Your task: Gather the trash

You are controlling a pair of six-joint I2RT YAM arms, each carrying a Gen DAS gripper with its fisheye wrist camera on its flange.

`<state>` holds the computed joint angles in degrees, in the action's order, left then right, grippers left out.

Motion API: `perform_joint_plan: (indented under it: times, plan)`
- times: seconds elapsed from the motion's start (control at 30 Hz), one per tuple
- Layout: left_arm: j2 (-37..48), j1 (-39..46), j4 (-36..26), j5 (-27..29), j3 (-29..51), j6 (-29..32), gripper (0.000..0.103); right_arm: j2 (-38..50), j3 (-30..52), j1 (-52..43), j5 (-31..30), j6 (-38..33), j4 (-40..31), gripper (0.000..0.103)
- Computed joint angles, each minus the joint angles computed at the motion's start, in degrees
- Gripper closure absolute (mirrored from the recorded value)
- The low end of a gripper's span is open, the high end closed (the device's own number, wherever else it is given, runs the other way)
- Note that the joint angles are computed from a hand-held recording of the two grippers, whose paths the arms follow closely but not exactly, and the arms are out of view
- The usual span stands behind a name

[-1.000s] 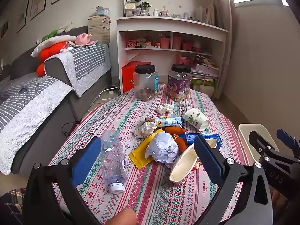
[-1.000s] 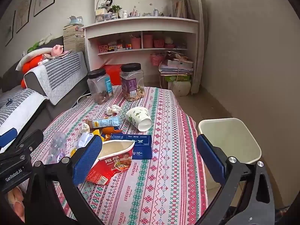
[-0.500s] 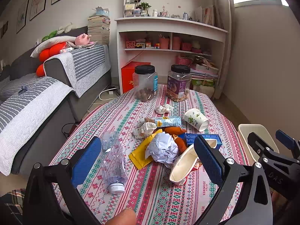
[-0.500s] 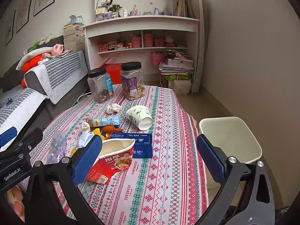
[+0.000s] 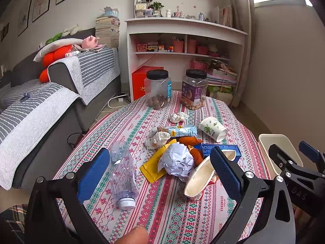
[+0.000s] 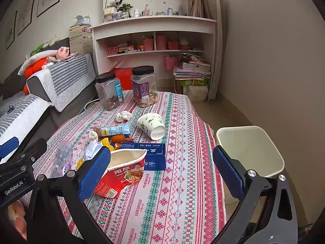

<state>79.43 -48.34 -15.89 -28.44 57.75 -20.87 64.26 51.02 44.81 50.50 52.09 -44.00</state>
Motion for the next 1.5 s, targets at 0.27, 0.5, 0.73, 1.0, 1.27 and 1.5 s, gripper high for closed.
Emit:
perform_joint_plan:
  times: [0.27, 0.5, 0.73, 1.0, 1.27, 1.5]
  plan:
    - [0.03, -0.01, 0.05, -0.03, -0.08, 0.02, 0.007, -0.08, -0.06, -0.22, -0.16, -0.23, 0.17, 0.007]
    - [-0.32, 0.02, 0.19, 0.07, -0.89, -0.17, 0.007, 0.17, -0.83, -0.22, -0.52, -0.17, 0.91, 0.007]
    - [-0.43, 0.57, 0.11, 0.56, -1.36, -0.4, 0.007, 0.19, -1.12, -0.36, -1.08, 0.08, 0.77, 0.007]
    - [3.75, 8.28, -8.62, 10.05, 7.27, -1.66, 0.007, 1.33, 3.12, -5.75, -9.38, -4.45, -1.05, 0.007]
    - [15.54, 20.6, -22.17, 19.61, 21.04, -0.64, 0.007, 5.41, 8.86, -16.32, -22.89, -14.29, -0.35, 0.007]
    - [27.26, 24.39, -29.25, 24.42, 24.36, -2.74, 0.007, 6.77, 4.76, -21.91, -29.19, -12.86, 2.3, 0.007]
